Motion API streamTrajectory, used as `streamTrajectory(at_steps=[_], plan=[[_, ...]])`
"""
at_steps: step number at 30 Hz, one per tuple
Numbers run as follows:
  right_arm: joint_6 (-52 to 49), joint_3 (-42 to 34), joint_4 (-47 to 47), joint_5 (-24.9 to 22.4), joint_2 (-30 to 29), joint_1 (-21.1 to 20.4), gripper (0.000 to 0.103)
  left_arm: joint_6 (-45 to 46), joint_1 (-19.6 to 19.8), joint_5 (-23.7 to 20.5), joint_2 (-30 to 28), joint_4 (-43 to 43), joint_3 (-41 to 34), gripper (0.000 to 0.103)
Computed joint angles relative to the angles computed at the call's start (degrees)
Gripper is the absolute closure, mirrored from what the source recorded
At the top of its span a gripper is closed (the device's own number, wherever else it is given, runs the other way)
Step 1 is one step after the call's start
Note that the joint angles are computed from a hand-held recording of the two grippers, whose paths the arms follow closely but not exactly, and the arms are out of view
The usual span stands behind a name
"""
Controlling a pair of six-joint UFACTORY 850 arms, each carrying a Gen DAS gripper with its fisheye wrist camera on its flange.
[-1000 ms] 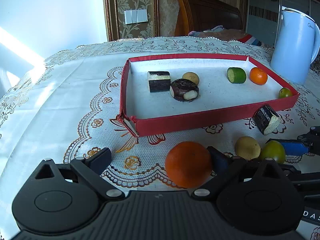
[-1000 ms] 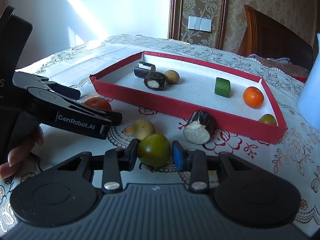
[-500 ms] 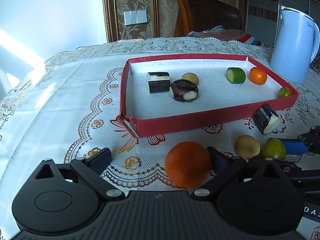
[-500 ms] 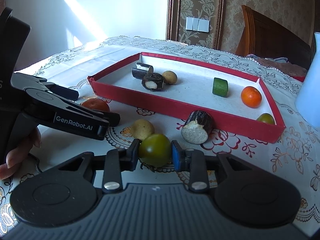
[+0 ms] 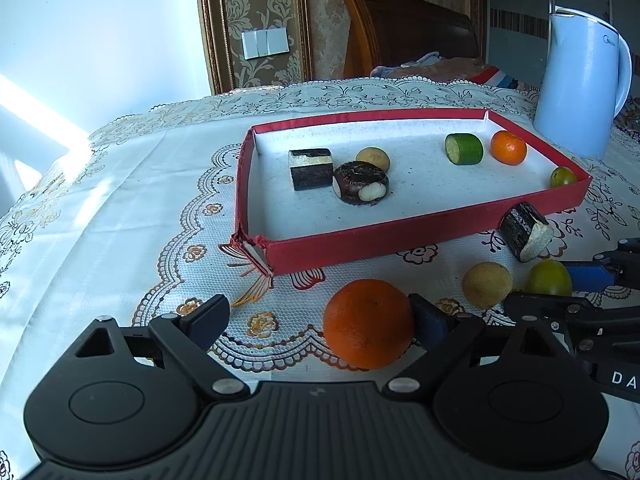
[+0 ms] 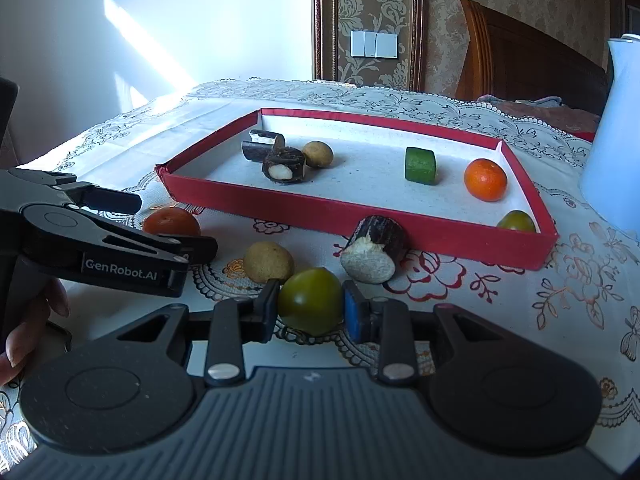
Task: Organize fruits
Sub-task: 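Lift the green tomato toward the tray with the right tool while the left tool grasps the orange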
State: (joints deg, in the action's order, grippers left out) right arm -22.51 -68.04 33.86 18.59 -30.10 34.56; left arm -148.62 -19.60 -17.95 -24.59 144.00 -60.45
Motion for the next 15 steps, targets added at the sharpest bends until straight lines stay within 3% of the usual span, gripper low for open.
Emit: streamTrajectory(at_steps=[3, 5, 6, 8, 15], plan=[[-1.1, 0.0, 1.4, 0.3, 0.0, 0.1, 0.072, -2.4, -0.2, -0.8, 0.4, 3.4, 0.7, 0.021], [-0.4, 0.0, 1.0, 0.3, 0.0, 0.0, 0.072, -1.7, -0.8, -2.4, 0.6, 3.7, 1.4, 0.04], [-0.2, 0.1, 0.9, 0.3, 0.1, 0.0, 0.072, 0.0, -1.1, -3.3, 0.6, 2.4, 1.5, 0.044], [-0.2, 0.2, 1.0, 0.4, 0.1, 0.0, 0.072, 2.9, -1.7, -4.5, 0.5, 0.2, 1.6, 0.046], [1.0, 0.4, 1.0, 0.9, 0.2, -0.2, 0.072, -0.1, -1.7, -4.9, 0.9, 3.9, 2.2, 0.059]])
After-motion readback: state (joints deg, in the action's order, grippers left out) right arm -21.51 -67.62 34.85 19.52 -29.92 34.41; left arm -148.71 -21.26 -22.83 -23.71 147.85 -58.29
